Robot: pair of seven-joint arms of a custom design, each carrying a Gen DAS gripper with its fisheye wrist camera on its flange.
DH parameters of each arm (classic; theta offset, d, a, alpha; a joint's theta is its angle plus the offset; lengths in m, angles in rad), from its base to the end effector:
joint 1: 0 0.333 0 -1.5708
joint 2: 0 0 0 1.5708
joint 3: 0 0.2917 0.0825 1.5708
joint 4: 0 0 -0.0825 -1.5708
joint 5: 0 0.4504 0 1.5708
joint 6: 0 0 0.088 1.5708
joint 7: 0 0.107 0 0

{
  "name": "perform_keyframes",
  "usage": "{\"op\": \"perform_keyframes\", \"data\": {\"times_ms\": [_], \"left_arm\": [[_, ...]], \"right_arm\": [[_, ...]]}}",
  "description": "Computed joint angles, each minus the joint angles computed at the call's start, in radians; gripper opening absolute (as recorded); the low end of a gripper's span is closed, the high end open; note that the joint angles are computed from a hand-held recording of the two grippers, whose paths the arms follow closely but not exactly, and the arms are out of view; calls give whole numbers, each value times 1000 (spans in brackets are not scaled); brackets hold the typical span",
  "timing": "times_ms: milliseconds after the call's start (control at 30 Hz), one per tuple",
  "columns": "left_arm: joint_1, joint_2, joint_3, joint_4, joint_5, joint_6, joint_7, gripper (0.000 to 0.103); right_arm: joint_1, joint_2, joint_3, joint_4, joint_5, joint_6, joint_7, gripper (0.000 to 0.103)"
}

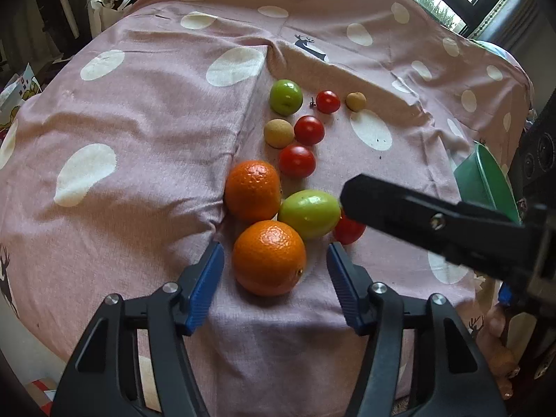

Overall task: Organize fruits
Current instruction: 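Close the right gripper on the nearest orange and lift it, then carry the orange over the green bowl and open the right gripper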

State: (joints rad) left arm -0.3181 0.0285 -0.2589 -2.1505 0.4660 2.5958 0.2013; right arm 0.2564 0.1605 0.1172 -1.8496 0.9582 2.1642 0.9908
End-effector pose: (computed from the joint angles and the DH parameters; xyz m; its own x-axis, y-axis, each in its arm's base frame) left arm 0.5235 -0.3509 0.3693 0.3633 -0.8963 0.2544 -0.7922 -0.4409 -0.4219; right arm 0.6234 0.2764 0.4152 0.4439 -0.5989 -0.6665 -0.8955 -0.2698 -0.3540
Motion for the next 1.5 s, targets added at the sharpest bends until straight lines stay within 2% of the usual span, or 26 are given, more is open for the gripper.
{"op": "perform_keyframes", "data": {"times_ms": [100, 233, 400, 567, 667, 833, 933, 1100, 1267, 1500], "left_arm": [[-2, 5, 1, 4, 19, -2, -17, 56], [-4, 8, -1, 6, 7, 2, -4, 56], [-6, 39, -1, 25, -56, 6, 46, 52], [-12, 42, 4, 27, -40, 10, 32, 49], [-11, 40, 5, 19, -35, 29, 28, 43], [-13, 44, 9, 22, 6, 40, 3, 43], [-20, 39, 12, 24, 75, 48, -47, 43], [-30, 21, 14, 30, 262, 66, -183, 43], [-45, 33, 7, 83, 440, 48, -293, 43], [-71, 80, 10, 175, 605, 61, -345, 43]], "right_arm": [[-1, 20, 4, 20, -9, -56, 1, 56], [6, 47, 9, 33, -33, -68, 23, 56], [-4, 66, 12, 42, -34, -111, 56, 51], [-8, 95, 15, 51, -33, -124, 84, 50], [-15, 108, 19, 60, -26, -136, 80, 50], [-16, 106, 21, 55, -35, -117, 76, 48], [-12, 104, 25, 56, -34, -87, 67, 48], [-17, 49, 24, 16, 12, -34, 6, 48], [-16, -17, 10, -31, 71, 30, -62, 48], [-14, -111, -24, -101, 154, 122, -142, 48]]}}
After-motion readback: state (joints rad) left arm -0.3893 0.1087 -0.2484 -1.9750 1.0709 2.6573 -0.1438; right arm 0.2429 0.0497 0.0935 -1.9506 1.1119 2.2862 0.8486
